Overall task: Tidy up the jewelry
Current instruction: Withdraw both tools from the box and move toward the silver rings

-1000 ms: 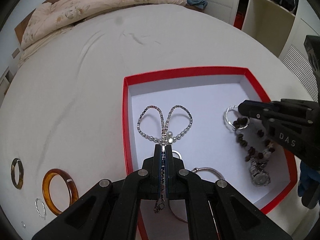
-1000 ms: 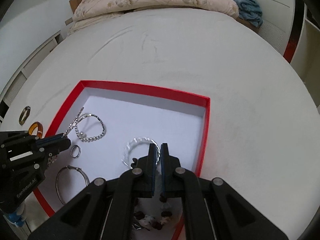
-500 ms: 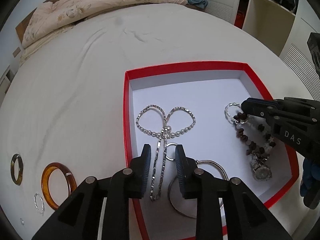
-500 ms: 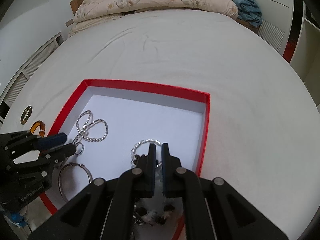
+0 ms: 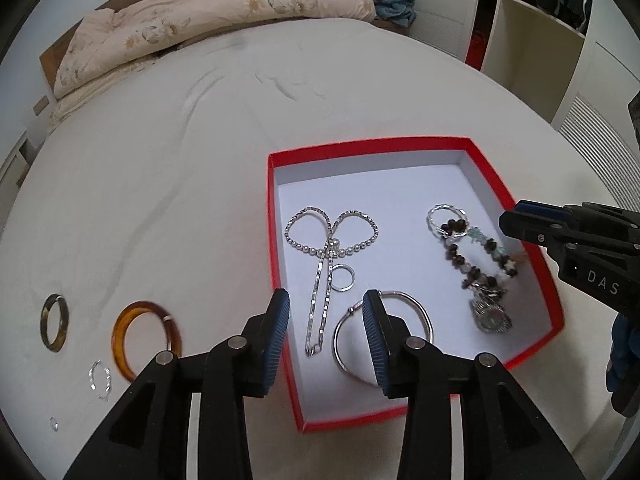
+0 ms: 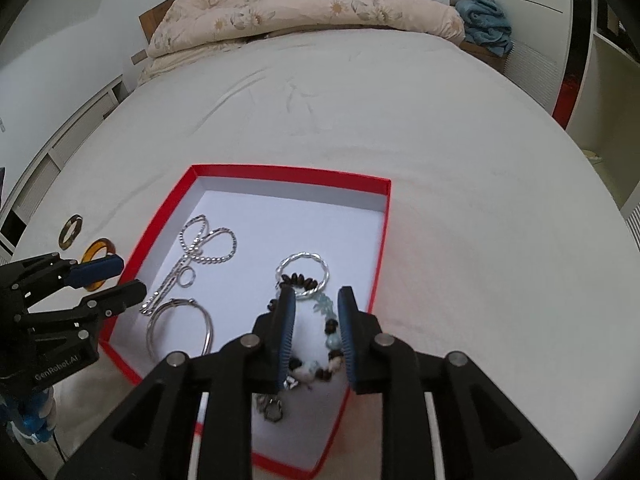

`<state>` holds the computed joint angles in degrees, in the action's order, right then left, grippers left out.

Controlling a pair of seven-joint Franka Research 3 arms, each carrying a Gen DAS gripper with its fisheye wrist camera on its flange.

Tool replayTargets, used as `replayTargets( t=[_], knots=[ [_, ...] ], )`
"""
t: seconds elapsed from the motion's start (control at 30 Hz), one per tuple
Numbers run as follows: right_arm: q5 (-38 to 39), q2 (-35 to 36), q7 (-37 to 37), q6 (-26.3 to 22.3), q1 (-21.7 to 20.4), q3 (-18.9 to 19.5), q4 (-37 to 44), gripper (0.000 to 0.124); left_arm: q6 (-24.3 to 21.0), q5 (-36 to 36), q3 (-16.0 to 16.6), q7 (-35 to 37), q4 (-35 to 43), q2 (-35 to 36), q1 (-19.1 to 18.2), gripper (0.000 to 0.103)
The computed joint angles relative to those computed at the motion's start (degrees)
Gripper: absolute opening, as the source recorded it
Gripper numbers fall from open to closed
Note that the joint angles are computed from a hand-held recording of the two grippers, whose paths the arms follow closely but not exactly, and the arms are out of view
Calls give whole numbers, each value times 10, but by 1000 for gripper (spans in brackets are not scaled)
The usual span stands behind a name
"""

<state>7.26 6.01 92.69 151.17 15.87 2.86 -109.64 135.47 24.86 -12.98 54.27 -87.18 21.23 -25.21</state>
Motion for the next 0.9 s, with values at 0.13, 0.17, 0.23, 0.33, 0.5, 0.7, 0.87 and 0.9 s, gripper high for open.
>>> replayTargets(
  t=[0.13,0.17,0.23,0.33,0.5,0.7,0.87,0.9],
  knots=[
    [-2,-31,12,0,1,2,-22,21,5,2,-4,-15,-39,-42,0,39],
    [-4,-39,16,-1,1,3,-27,21,8,2,-5,-20,-52,-55,2,39],
    [-13,-61,30,-5,3,7,-41,21,9,4,-8,-32,-71,-78,3,40],
    [-23,-97,47,-3,8,18,-66,21,10,5,-13,-47,-101,-115,9,44],
    [-95,-158,124,-14,7,50,-102,22,11,3,-25,-75,-181,-199,23,45],
    [-148,-232,200,-24,7,93,-143,33,9,-2,-40,-104,-281,-307,39,45],
    [-167,-284,235,-45,8,126,-162,33,-5,-23,-50,-127,-357,-399,44,50],
    [-174,-296,245,-51,6,135,-165,33,-8,-27,-51,-129,-367,-411,45,50]
  ],
)
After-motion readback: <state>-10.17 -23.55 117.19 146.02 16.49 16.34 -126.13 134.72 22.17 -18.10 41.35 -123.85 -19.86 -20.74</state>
